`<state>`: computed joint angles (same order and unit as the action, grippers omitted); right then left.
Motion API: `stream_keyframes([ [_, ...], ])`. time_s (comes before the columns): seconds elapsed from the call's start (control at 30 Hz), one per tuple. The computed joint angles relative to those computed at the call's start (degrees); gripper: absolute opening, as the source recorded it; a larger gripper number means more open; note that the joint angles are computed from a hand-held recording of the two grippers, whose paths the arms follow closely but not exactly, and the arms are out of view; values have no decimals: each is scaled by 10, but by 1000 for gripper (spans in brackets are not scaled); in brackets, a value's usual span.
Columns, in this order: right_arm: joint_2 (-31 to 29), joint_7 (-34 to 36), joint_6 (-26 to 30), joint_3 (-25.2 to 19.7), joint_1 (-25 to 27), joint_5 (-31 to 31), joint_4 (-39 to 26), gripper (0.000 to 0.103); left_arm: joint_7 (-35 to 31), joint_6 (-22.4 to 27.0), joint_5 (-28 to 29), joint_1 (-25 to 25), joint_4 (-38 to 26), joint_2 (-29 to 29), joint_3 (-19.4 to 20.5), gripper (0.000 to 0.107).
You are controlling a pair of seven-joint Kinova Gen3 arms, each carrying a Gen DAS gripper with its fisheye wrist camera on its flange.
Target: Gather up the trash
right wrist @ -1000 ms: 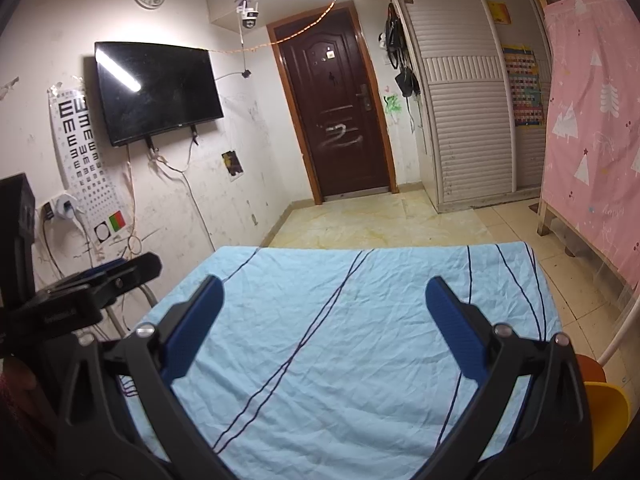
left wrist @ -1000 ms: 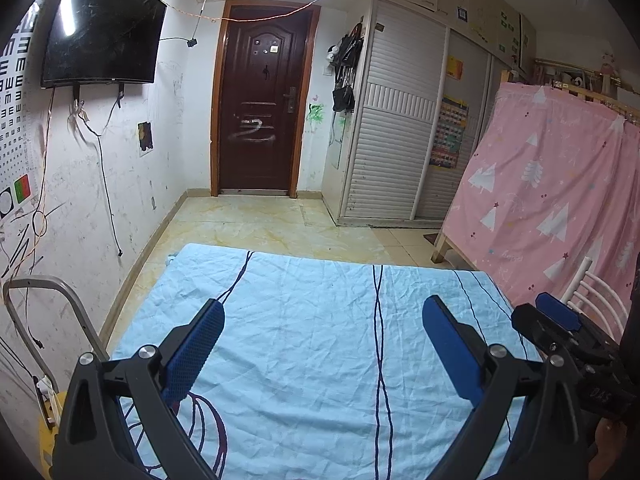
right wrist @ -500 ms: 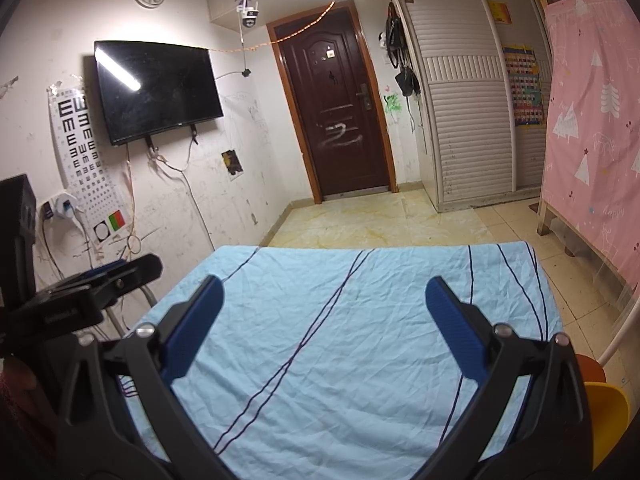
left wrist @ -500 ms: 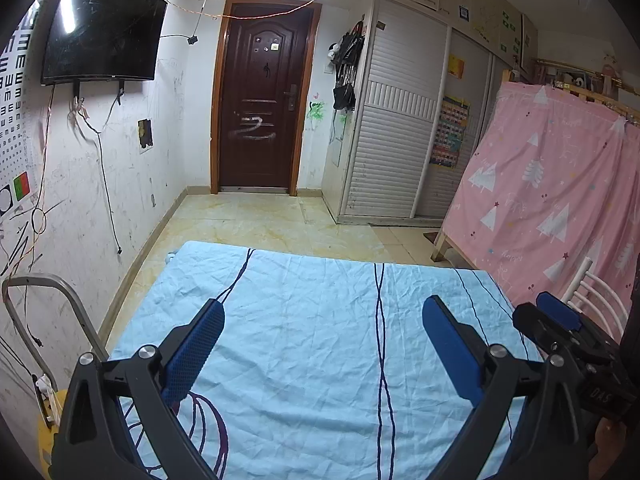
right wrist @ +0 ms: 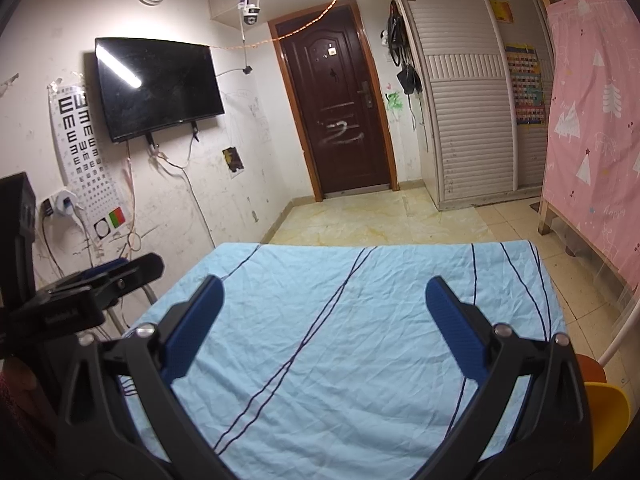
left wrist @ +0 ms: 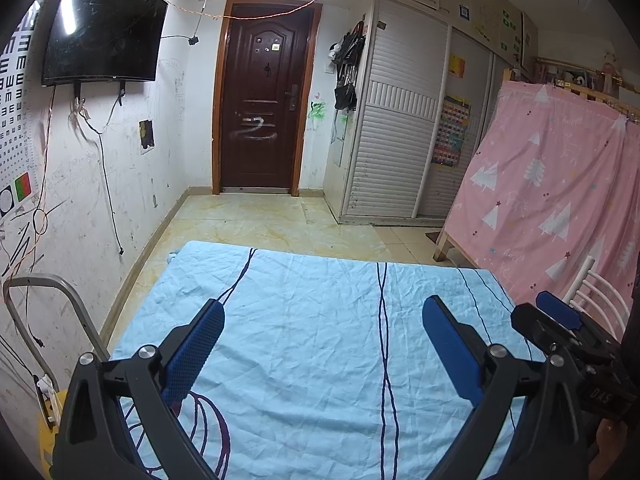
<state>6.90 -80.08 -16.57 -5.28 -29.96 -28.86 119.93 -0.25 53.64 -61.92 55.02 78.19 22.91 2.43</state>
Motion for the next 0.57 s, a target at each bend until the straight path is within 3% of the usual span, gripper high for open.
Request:
stream_keyframes([
  [0.57,11,17,0,8,-12,-20,-5,97,-23,-11,14,-8,0,1,0,91],
])
